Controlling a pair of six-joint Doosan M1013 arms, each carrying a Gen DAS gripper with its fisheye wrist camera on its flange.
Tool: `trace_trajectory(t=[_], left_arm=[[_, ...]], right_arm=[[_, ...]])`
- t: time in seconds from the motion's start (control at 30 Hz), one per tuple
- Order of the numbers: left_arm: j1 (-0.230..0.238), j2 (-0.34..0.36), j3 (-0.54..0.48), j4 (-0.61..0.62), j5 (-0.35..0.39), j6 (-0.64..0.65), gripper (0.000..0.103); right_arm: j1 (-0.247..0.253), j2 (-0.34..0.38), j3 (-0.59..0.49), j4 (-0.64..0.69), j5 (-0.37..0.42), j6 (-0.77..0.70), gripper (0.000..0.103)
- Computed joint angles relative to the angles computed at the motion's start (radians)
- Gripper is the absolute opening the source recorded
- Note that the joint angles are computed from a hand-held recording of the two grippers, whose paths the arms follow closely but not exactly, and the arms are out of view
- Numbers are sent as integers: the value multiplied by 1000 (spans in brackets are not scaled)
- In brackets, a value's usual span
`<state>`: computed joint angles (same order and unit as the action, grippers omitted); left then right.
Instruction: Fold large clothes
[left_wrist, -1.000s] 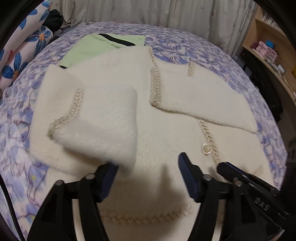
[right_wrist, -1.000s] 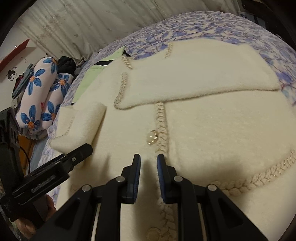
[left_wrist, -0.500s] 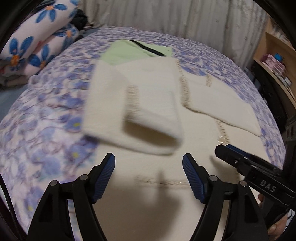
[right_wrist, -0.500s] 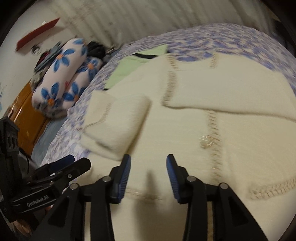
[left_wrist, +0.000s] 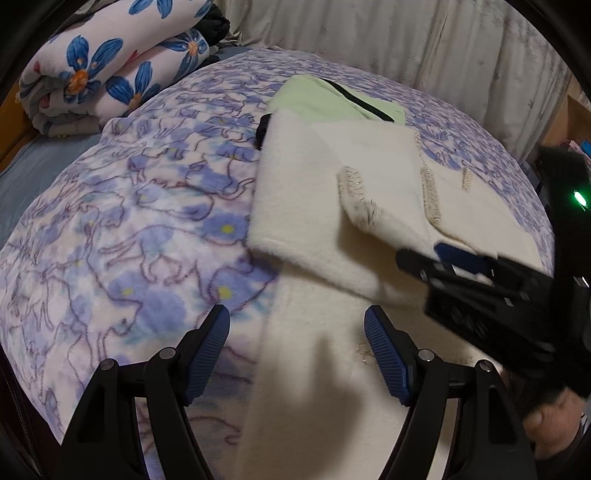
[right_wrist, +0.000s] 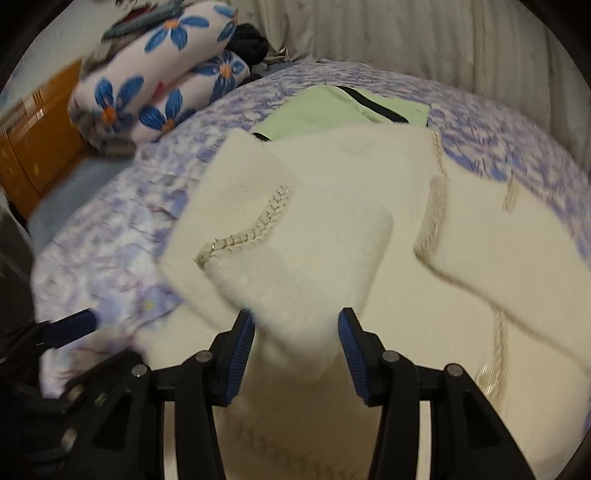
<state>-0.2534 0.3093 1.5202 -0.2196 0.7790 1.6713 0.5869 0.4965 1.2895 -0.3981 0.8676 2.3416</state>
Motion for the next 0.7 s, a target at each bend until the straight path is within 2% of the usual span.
trace_trajectory(t=[0.03, 0.07, 0.1, 0.17, 0.23, 0.33, 0.4, 0.47, 0.53, 0.57, 0.6, 0.67, 0.7], left_arm=[[2, 0, 0, 0, 1, 0, 74], [3, 0, 0, -4, 0, 3, 74], [3, -1, 0, -5, -2, 2, 74], [3, -4, 2, -6, -10, 1, 74], [0, -8, 4, -4, -20, -2, 74], [-3, -12, 7, -19, -29, 10, 74], [-6, -15, 10, -30, -34, 24, 74], [-10, -17, 15, -33, -44, 39, 74], [-18, -16, 15, -27, -50, 51, 74], [-21, -13, 12, -24, -47, 56, 74], [-24, -10, 8, -20, -42, 58, 74], [-27, 3, -10, -27, -27, 75, 74], [-28, 11, -22, -29, -16, 84, 74]], right_arm=[[1, 11, -21, -14, 20, -19, 44], [0, 14, -30, -14, 15, -40, 33], [-4, 18, -51, -12, 23, -71, 7], [-13, 4, -57, -48, -4, -44, 8], [-30, -36, -36, -122, -62, 55, 7], [-62, -124, 48, -262, -167, 292, 7], [-80, -191, 134, -415, -198, 516, 7], [-95, -231, 196, -482, -194, 644, 8], [-116, -265, 264, -460, -161, 704, 10], [-129, -273, 287, -395, -136, 680, 12], [-150, -277, 311, -277, -97, 621, 19], [-185, -283, 351, -110, -71, 532, 30], [-199, -290, 375, -49, -70, 502, 30]])
